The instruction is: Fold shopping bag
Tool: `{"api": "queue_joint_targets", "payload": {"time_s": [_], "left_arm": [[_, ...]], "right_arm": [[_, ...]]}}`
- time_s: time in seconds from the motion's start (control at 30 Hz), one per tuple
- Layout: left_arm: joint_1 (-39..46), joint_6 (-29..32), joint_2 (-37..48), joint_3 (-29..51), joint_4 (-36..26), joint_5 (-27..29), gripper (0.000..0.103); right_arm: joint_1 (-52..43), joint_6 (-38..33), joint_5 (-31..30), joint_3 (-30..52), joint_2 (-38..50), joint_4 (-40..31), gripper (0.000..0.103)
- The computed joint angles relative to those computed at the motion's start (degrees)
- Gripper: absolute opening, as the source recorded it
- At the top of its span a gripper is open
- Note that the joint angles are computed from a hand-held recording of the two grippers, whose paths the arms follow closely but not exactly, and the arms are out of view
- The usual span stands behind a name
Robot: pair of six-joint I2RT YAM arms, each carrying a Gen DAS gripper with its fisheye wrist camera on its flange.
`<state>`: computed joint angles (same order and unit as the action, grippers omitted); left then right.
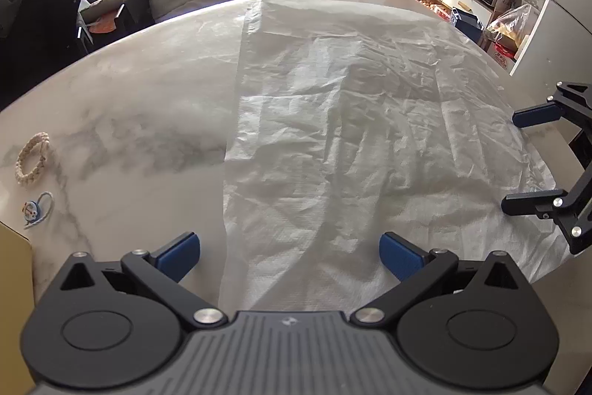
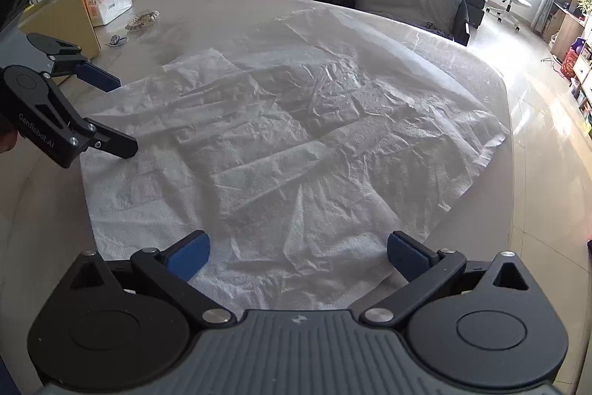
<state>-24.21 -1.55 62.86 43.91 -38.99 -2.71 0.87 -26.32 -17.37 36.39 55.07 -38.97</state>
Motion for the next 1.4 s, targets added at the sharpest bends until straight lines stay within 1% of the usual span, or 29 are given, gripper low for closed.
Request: {"api": "queue_joint_targets", "payload": {"time_s": [0.1, 0.23, 0.37, 0.43, 0.47, 0.53, 0.6, 0.67, 0.73, 0.77, 0.87, 0.97, 1.07, 1.1, 1.17, 1.23, 1.27, 1.4], "left_arm": [[-0.08, -0.54, -0.08, -0.25, 0.4, -0.34, 0.103], [-0.61, -2.24, 1.19, 0.81, -0.2, -1.46, 0.103], [-1.47, -8.63, 3.7, 4.2, -4.44, -4.71, 0.102], [-2.22, -13.62, 3.32, 5.81, -7.23, -6.94, 0.102], [-2.9, -15.56, 2.32, 6.17, -8.4, -8.16, 0.102], [-4.54, -18.82, 0.23, 6.63, -11.02, -10.44, 0.102], [-5.67, -21.59, -2.3, 6.29, -13.65, -11.04, 0.102], [-5.75, -23.06, -4.58, 5.17, -14.99, -10.29, 0.102], [-5.24, -23.71, -6.69, 3.41, -15.14, -9.03, 0.102], [-5.04, -23.73, -7.37, 2.78, -14.9, -8.59, 0.102], [-2.58, -21.16, -9.32, 1.9, -14.9, -6.41, 0.102], [-0.4, -18.25, -12.92, 0.99, -15.0, -4.67, 0.102], [3.27, -15.51, -15.75, 0.25, -16.57, -1.8, 0.102], [4.27, -15.05, -16.49, -0.03, -16.82, -0.83, 0.102], [5.85, -14.36, -17.99, -0.25, -17.75, 0.37, 0.102], [7.11, -13.73, -19.39, -0.39, -18.46, 1.25, 0.102], [7.57, -13.45, -20.04, -0.43, -18.71, 1.54, 0.102], [9.38, -13.23, -20.78, -0.75, -18.73, 3.22, 0.102]], "right_arm": [[-2.26, -2.64, -1.92, -0.67, -1.5, -1.4, 0.103], [-6.52, -7.11, -5.96, -2.7, -4.38, -2.47, 0.103], [-6.89, -10.51, -6.5, -0.92, -3.01, -5.49, 0.103], [-6.79, -12.23, -6.39, 1.27, -1.11, -8.11, 0.102], [-7.33, -12.57, -6.96, 1.94, -0.62, -9.06, 0.101], [-8.54, -12.86, -8.15, 3.13, 0.02, -10.97, 0.087], [-10.15, -12.21, -9.56, 3.89, -0.18, -12.91, 0.086], [-9.28, -10.88, -8.18, 3.54, -1.87, -13.62, 0.086], [-6.73, -8.41, -5.46, 2.33, -5.02, -13.87, 0.086], [-4.47, -6.04, -3.41, 1.65, -6.89, -13.95, 0.086], [4.49, 3.38, 4.06, 0.14, -11.63, -14.57, 0.087], [17.3, 17.45, 12.53, -0.19, -14.02, -16.2, 0.091], [31.0, 29.18, 18.8, 0.87, -13.2, -18.06, 0.091], [34.14, 32.03, 19.29, 1.25, -12.77, -18.34, 0.091], [36.95, 35.72, 18.48, 2.05, -11.98, -18.32, 0.09], [39.21, 38.7, 20.24, 2.77, -11.54, -18.48, 0.086], [38.79, 38.96, 20.5, 3.12, -11.78, -18.92, 0.086], [32.39, 36.69, 17.43, 4.73, -13.0, -21.51, 0.084]]}}
